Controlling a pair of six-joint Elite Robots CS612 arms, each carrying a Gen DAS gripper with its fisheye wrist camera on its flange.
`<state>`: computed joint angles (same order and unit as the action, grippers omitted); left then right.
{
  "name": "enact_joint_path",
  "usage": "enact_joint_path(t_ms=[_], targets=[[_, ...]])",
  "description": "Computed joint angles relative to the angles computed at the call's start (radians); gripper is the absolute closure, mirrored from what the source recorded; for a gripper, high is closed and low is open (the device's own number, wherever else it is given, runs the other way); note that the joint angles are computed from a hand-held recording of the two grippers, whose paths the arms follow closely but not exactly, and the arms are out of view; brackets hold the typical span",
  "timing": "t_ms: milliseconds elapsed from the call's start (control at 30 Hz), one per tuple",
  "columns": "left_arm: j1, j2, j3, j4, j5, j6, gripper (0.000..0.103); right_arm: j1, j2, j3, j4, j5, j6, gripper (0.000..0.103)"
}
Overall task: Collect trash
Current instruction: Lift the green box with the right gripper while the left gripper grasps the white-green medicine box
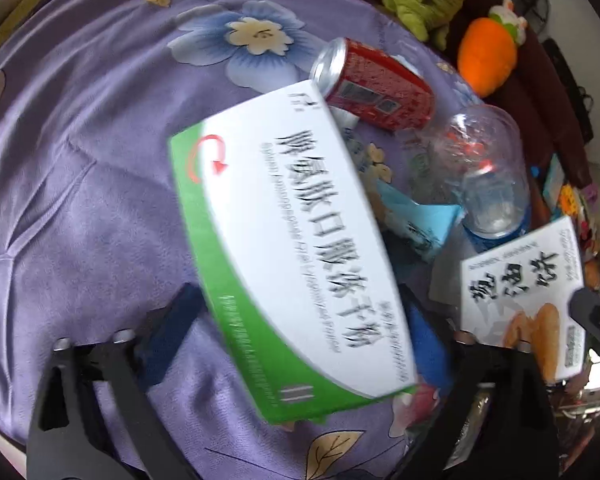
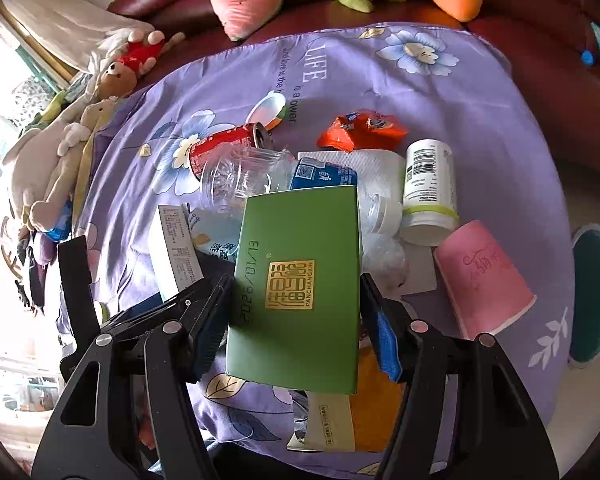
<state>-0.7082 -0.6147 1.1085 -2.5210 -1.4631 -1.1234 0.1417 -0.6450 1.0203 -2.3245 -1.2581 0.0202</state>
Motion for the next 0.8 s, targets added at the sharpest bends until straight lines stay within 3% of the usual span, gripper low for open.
enact_joint_path(t_ms=[333,467,633,800], targets=[[-0.027,-0.009,-0.006,0.054,0.077,0.062,0.020,-0.005,0.013,-0.012,0.013,0.035,-0.014,0.040],[-0.046,-0.040,0.011,0.067,0.171,0.089,0.024,-0.014,0.002,0.008,-0.037,0.088,-0.006,0.044],[-0.057,-0.064,0.020,0.050,0.230,0.153,0.027,-0.027,-0.021,0.038,-0.109,0.116,0.023,0.045],[-0.053,-0.053,0.011,0.062,0.196,0.162,0.028,-0.037,-0.037,0.062,-0.140,0.112,0.040,0.045]])
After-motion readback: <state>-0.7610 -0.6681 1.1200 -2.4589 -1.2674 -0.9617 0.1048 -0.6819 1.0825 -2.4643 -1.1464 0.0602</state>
